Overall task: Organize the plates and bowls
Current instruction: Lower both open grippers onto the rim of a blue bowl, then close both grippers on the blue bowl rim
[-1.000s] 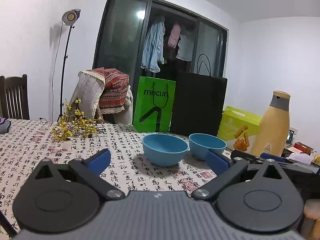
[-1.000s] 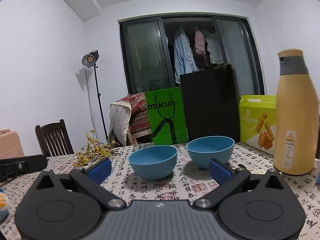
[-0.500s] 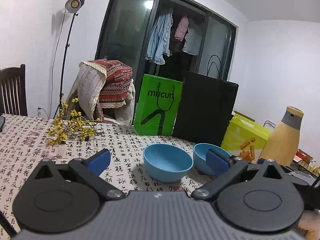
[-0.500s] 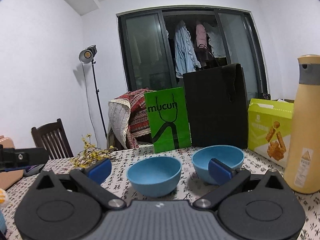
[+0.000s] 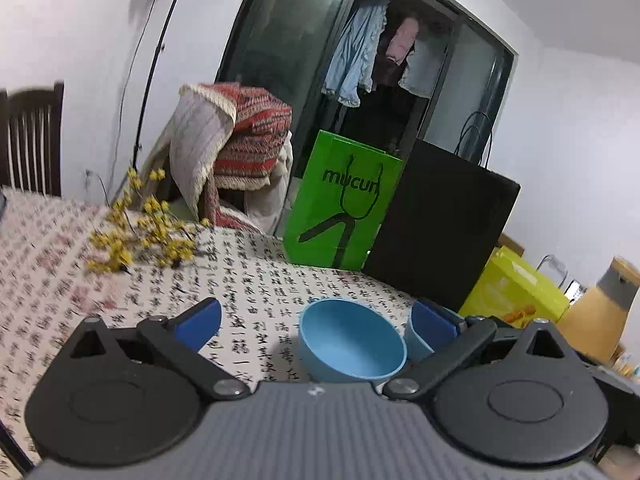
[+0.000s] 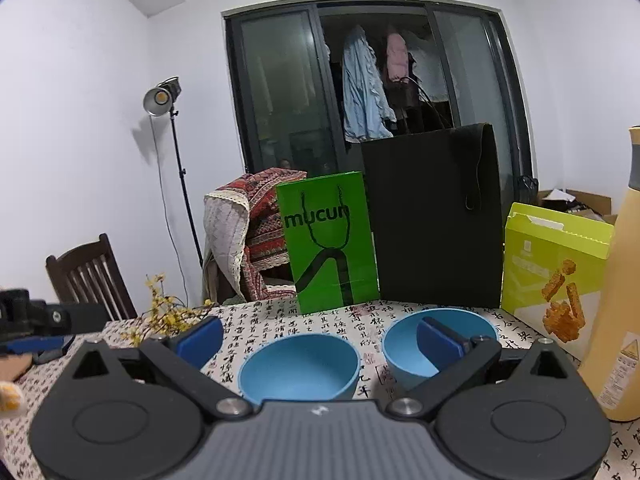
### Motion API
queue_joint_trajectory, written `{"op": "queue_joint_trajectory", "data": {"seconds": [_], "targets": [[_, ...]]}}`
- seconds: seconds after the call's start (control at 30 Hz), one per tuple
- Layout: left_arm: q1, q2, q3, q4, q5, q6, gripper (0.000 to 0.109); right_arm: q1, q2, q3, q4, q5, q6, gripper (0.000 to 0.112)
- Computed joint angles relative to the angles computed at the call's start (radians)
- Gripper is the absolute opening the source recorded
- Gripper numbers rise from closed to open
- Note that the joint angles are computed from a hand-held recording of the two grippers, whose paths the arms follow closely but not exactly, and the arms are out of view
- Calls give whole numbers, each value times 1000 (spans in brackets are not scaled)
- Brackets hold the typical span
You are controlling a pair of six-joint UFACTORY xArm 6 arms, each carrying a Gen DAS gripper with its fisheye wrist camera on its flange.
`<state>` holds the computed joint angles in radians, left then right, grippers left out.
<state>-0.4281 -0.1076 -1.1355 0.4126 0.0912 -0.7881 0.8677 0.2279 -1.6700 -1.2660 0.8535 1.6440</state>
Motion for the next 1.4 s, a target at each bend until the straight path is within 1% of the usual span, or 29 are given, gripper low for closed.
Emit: {"op": "queue_joint_trajectory", "data": {"seconds": [0.07, 0.17, 0.3, 0.43, 0.53, 0.63, 0.67, 0.7, 0.73, 0.8, 0.9, 1.0, 1.1, 1.2, 1.23, 1.3, 1.37, 1.4], "targets": [[1, 34, -34, -70, 5, 49, 103, -14, 30, -43, 17, -10, -15, 103], [8, 82, -86, -76, 20, 35, 103, -38, 80, -108, 49, -30, -41, 103], [8, 163, -166, -224, 42, 158, 103, -71, 145, -173, 99, -71, -61, 103], [13, 255, -266, -243, 79, 183, 103, -98, 208, -228, 126, -80, -69, 103], [16, 314, -315, -226, 95, 182, 103, -118, 220, -216, 121, -108, -43, 103], [26, 357, -322, -221, 68, 154, 103, -135, 232, -198, 117, -149, -39, 103], [25, 377, -344, -259, 96, 193, 103, -136, 235, -194, 99, -150, -31, 103], [23, 390, -356, -317, 110, 252, 103, -136, 239, -193, 86, -147, -22, 103], [23, 399, -358, -351, 108, 281, 103, -139, 243, -191, 79, -152, -15, 103], [26, 411, -364, -371, 113, 304, 103, -146, 245, -183, 61, -173, 4, 103], [27, 419, -360, -361, 103, 302, 103, -148, 252, -180, 47, -174, 18, 102], [24, 430, -358, -339, 89, 300, 103, -146, 270, -195, 53, -161, 2, 97], [20, 444, -362, -286, 81, 280, 103, -144, 288, -215, 86, -141, -37, 92], [17, 456, -365, -244, 77, 263, 103, -145, 302, -229, 118, -130, -70, 81], [15, 458, -364, -246, 74, 268, 103, -146, 305, -231, 125, -129, -79, 76], [11, 461, -360, -269, 64, 301, 103, -144, 315, -243, 141, -118, -99, 72], [12, 464, -356, -245, 50, 284, 103, -142, 326, -257, 154, -110, -118, 63], [11, 467, -355, -254, 45, 295, 103, -142, 330, -263, 163, -107, -128, 61]]}}
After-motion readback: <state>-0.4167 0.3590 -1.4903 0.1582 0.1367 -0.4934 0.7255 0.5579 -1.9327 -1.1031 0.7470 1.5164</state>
